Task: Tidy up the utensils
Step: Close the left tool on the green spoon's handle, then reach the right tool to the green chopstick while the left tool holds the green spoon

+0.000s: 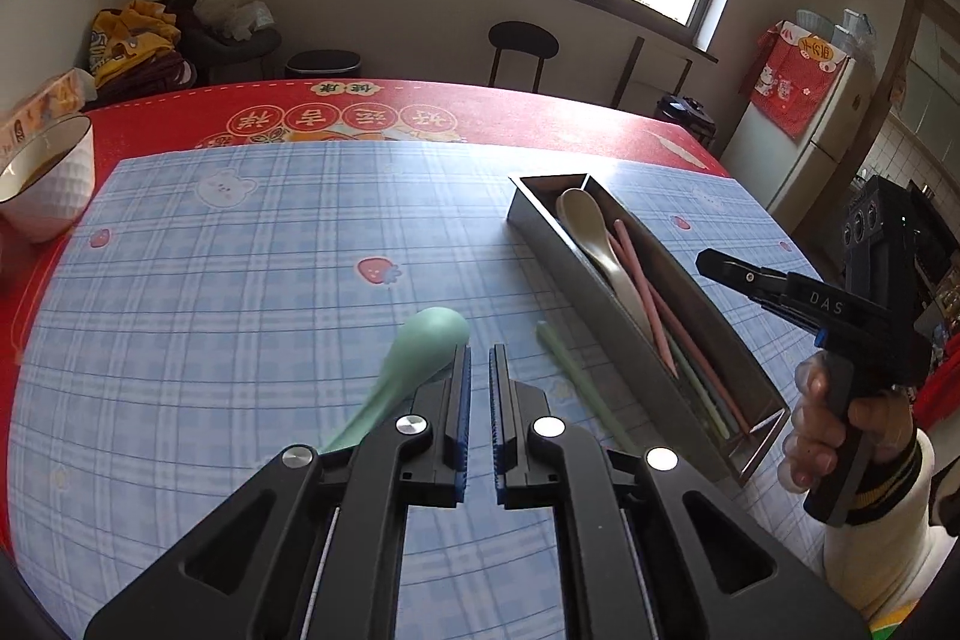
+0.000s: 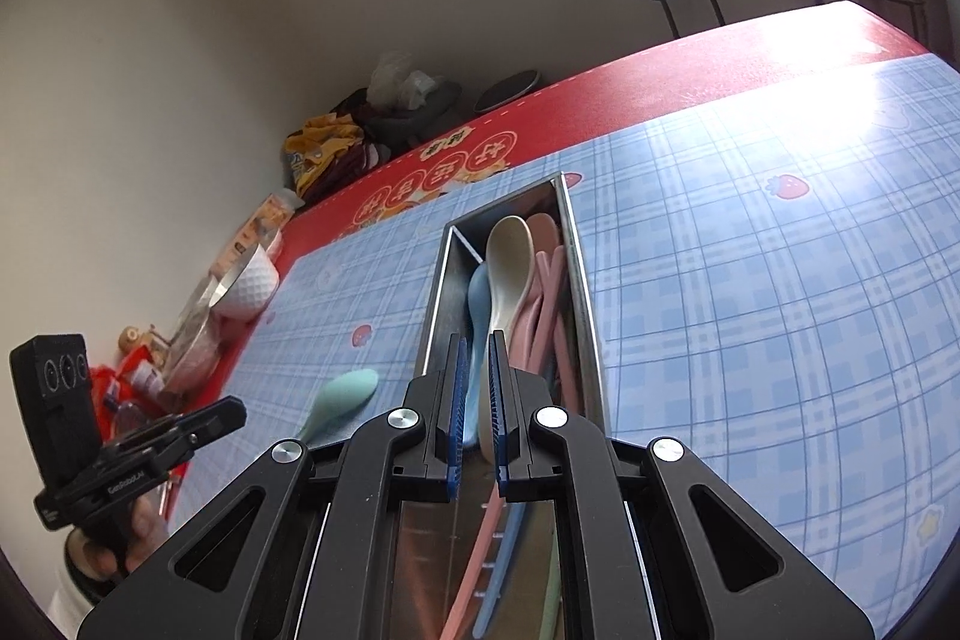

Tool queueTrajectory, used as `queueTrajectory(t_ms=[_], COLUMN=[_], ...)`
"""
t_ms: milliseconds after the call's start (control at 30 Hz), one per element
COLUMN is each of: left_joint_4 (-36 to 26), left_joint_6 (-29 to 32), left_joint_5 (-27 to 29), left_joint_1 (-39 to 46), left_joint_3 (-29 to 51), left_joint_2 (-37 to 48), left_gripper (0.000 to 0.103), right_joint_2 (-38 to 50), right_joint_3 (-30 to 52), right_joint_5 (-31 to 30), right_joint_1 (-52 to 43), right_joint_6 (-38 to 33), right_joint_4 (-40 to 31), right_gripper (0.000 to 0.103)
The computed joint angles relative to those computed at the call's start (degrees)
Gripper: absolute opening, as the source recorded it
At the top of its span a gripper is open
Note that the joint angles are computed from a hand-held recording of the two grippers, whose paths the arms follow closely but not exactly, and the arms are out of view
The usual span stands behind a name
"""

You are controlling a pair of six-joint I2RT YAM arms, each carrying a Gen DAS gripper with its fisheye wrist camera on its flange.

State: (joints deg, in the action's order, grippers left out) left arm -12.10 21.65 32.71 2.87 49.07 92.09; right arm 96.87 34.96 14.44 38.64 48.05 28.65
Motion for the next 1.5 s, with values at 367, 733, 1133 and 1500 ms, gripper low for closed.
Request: queueTrajectory(t_ms=[367, 733, 1133, 1500], left_joint_4=[-6.5, -3.84, -4.63, -2.8], left_joint_6=[19.19, 23.69, 20.06, 21.69], left_joint_5=[0.93, -1.58, -4.39, 0.53], left_joint_1=[4.15, 1.35, 2.83, 8.63], left_joint_3=[8.55, 11.52, 10.19, 4.31], left_joint_2=[12.49, 18.9, 18.07, 15.18], left_gripper=[0.029, 0.03, 0.014, 0.014], right_joint_2=[2.34, -0.5, 1.08, 9.58], right_joint_3=[4.71, 2.79, 5.84, 19.21], right_joint_5=[4.43, 10.42, 11.03, 10.65], right_joint_1=[6.59, 11.49, 13.54, 16.97], right_joint_6=[5.48, 11.34, 12.57, 9.68], right_joint_4=[-6.69, -11.02, -15.6, -25.17], right_gripper=[0.008, 0.008, 0.008, 0.008])
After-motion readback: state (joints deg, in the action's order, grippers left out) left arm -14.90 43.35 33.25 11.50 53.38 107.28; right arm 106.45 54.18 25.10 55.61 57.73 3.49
